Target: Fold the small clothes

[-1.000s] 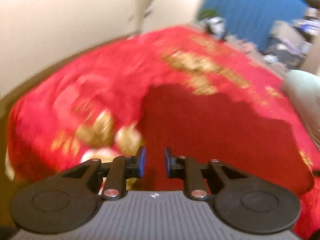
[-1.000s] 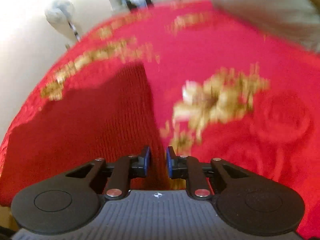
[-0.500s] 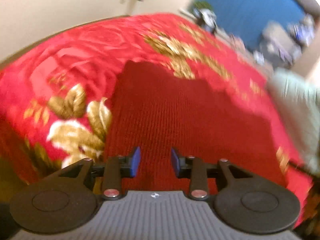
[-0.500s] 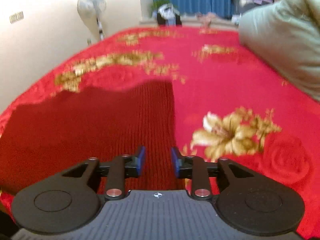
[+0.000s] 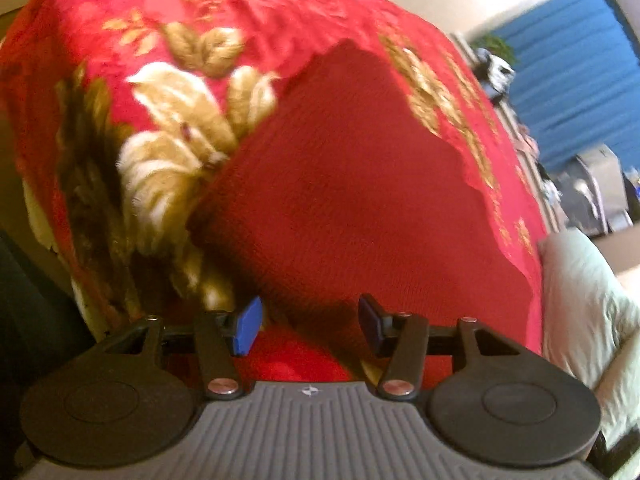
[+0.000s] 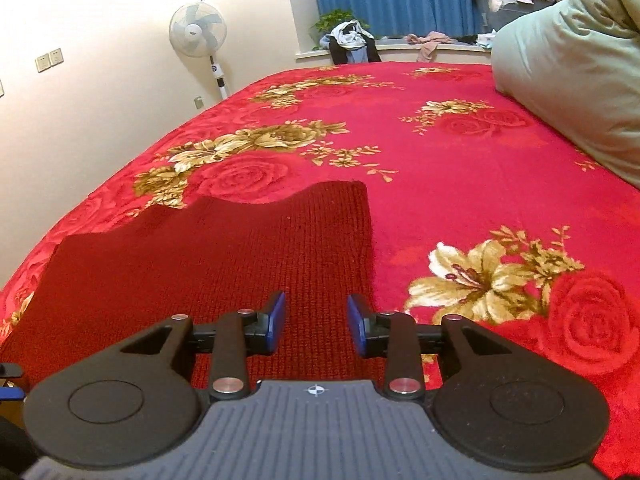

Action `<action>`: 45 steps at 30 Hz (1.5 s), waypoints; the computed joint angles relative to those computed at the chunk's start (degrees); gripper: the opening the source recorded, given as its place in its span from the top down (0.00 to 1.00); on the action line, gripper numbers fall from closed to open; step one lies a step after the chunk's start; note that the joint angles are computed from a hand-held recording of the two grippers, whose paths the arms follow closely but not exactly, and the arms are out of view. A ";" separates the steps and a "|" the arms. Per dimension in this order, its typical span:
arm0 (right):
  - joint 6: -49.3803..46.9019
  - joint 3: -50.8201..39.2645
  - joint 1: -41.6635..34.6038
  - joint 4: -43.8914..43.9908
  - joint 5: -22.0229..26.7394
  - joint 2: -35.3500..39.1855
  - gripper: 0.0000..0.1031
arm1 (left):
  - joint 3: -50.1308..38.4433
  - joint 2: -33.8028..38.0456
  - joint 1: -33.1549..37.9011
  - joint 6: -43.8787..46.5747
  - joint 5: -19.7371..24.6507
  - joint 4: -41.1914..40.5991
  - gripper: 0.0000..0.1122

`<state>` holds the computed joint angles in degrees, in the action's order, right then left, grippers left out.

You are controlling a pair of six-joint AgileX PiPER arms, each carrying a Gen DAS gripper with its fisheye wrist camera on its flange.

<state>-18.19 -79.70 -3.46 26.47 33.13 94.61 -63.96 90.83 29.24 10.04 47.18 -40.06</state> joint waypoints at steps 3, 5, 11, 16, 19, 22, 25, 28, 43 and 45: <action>0.40 -0.40 -0.22 0.29 0.40 0.19 0.65 | -0.88 2.09 0.39 -2.63 -1.79 -0.58 0.48; 0.68 -0.93 -0.45 0.62 0.67 0.47 0.65 | -1.37 3.06 0.36 -4.10 -2.98 -1.28 0.48; 2.60 -1.84 -0.05 -1.58 1.37 1.52 0.65 | -0.11 2.41 -0.88 -5.13 -6.42 -0.72 0.49; 5.43 -2.34 0.99 -5.17 1.75 2.61 0.65 | -0.35 2.62 -1.11 -3.78 -7.64 0.16 0.75; 8.60 -3.04 1.76 -9.42 2.75 3.93 0.65 | -0.12 1.72 -1.39 -0.69 -8.10 -0.31 0.83; 11.64 -3.28 2.60 -13.41 3.47 4.88 0.65 | 1.15 -0.95 -2.30 2.67 -10.20 0.15 0.86; 13.45 -3.01 3.27 -16.23 3.43 5.39 0.65 | 4.72 -7.31 -3.87 10.45 -16.07 -2.19 0.87; 13.74 -2.12 3.55 -16.79 2.48 5.02 0.65 | 6.88 -11.97 -2.40 17.24 -17.94 -8.01 0.87; 13.82 -3.91 0.92 -12.42 0.48 3.52 0.65 | -0.47 -9.79 -18.37 -20.34 -15.33 39.45 0.87; 12.49 -4.60 -0.40 -10.18 0.38 3.44 0.65 | -3.10 -9.68 -23.97 -26.66 -14.80 47.46 0.87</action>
<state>-5.70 -84.31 -3.86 16.29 33.51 98.05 -67.06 81.15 5.27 -16.62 32.38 7.40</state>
